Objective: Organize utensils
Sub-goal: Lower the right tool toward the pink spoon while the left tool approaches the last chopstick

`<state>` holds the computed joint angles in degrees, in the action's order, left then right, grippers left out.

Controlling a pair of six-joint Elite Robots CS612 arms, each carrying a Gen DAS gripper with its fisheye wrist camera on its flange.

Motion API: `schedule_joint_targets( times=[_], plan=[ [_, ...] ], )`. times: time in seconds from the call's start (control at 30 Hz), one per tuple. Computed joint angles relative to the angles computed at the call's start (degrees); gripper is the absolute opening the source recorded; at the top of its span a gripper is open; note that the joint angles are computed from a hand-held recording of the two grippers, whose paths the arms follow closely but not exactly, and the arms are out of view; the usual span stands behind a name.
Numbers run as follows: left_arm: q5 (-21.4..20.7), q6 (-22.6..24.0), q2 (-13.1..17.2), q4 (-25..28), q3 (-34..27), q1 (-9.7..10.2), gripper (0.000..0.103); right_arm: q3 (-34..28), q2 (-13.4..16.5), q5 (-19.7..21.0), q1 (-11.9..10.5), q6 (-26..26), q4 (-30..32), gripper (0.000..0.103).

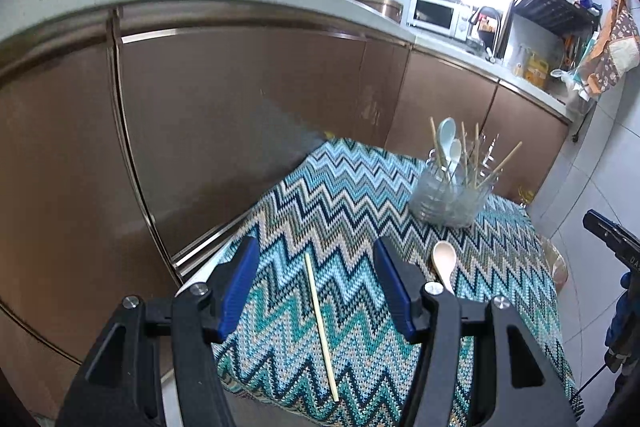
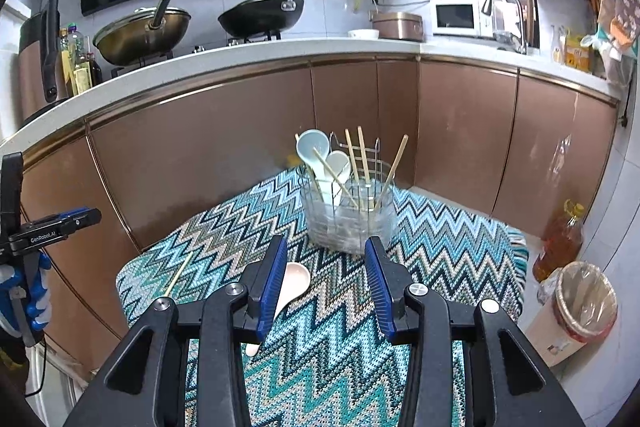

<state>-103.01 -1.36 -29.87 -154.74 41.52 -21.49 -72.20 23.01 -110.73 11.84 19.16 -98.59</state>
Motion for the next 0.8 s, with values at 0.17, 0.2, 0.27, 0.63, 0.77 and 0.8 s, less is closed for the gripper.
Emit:
schedule_joint_targets(
  times=[0.17, 0.2, 0.27, 0.63, 0.77, 0.8],
  plan=[
    [-0.47, 0.02, 1.74, 4.66, -2.8, 0.1, 0.057, 0.36, 0.33, 1.92, -0.63, 1.08, 1.36, 0.04],
    [-0.41, 0.09, 1.99, 5.29, -3.15, 0.07, 0.057, 0.54, 0.34, 2.27, -0.76, 1.29, 1.53, 0.04],
    [-0.26, 0.23, 2.61, 6.81, -4.04, 0.09, 0.057, 0.71, 0.44, 3.07, -1.03, 1.75, 1.96, 0.04],
    [-0.04, -0.67, 6.37, 14.81, -9.6, 0.21, 0.057, 2.84, 0.57, 8.23, -2.49, 3.53, 3.74, 0.04],
    [-0.72, -0.98, 7.69, 17.48, -11.69, 0.39, 0.057, 3.53, 0.59, 9.92, -2.9, 3.83, 4.07, 0.04],
    [-1.15, -1.16, 8.04, 18.32, -12.33, 0.48, 0.057, 3.68, 0.59, 10.32, -2.98, 3.84, 4.16, 0.04]
  ],
)
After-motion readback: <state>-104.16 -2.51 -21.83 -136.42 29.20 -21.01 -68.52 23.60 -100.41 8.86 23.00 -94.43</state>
